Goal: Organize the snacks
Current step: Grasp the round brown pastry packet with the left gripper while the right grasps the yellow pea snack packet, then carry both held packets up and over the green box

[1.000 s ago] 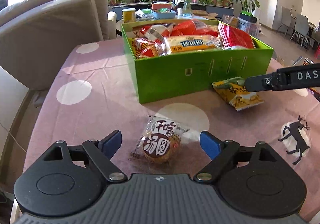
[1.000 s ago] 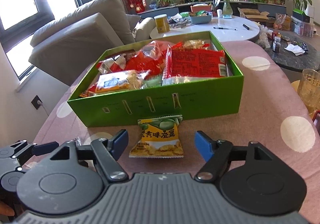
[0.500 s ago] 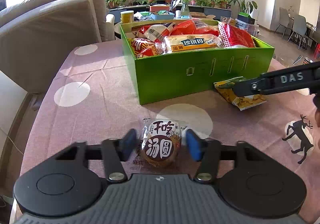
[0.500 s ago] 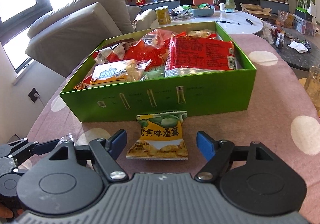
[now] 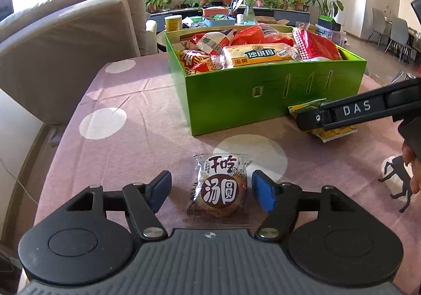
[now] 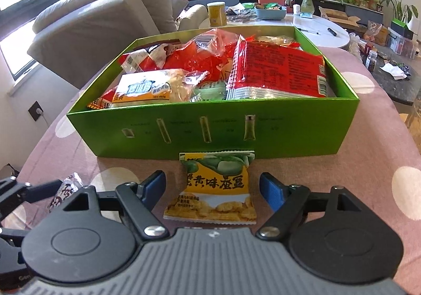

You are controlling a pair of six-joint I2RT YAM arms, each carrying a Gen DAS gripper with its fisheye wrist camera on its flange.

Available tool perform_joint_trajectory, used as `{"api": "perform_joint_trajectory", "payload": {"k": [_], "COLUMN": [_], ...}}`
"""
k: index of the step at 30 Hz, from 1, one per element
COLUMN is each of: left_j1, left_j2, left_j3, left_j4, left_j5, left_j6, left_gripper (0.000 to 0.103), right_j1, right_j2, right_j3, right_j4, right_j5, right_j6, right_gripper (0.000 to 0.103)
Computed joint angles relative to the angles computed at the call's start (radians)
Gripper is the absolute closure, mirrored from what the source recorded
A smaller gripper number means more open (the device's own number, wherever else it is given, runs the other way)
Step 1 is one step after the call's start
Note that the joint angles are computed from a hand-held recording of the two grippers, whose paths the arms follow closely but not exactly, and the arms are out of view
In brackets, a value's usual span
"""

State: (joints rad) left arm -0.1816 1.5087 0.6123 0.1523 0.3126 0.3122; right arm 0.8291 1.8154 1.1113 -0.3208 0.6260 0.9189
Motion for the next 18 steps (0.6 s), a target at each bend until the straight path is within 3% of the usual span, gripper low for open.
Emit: {"api": "perform_joint_trajectory", "payload": {"k": [2, 4, 5, 6, 12, 18], "left_j1": [0.006, 0.01, 0.013, 0.013, 0.021, 0.014], "left_j2": [0.005, 0.004, 0.003, -0.002, -0.013, -0.047], "left_j3": [0.008, 0.004, 0.006, 0.006, 0.011, -0.002], "left_j4": [-0.009, 0.002, -0.001, -0.009, -0.037, -0.046], "left_j5": [0.009, 0.014, 0.023, 0.025, 0.044, 0.056], "left_j6": [-0.011, -0.017, -0.016, -0.019, -0.042, -0.041], "left_gripper": [0.039, 0.052, 0.064, 0.066, 0.068, 0.068], "right_j1": [-0.001, -0.001, 0.001, 0.002, 0.022, 0.03], "right_j2": [0.009, 0.018, 0.028, 0.035, 0.044, -0.018], "right_j3": [0.008, 0.017, 0.027, 0.034, 0.043, -0.023], "right_j4": [-0.006, -0.015, -0.02, -0.028, -0.05, 0.005], "right_j5": [-0.001, 0.002, 0.007, 0.013, 0.045, 0.033], "right_j6": [0.001, 0.0, -0.002, -0.005, -0.025, 0.006], "right_gripper": [0.023, 0.023, 0.023, 0.023, 0.023, 0.023]}}
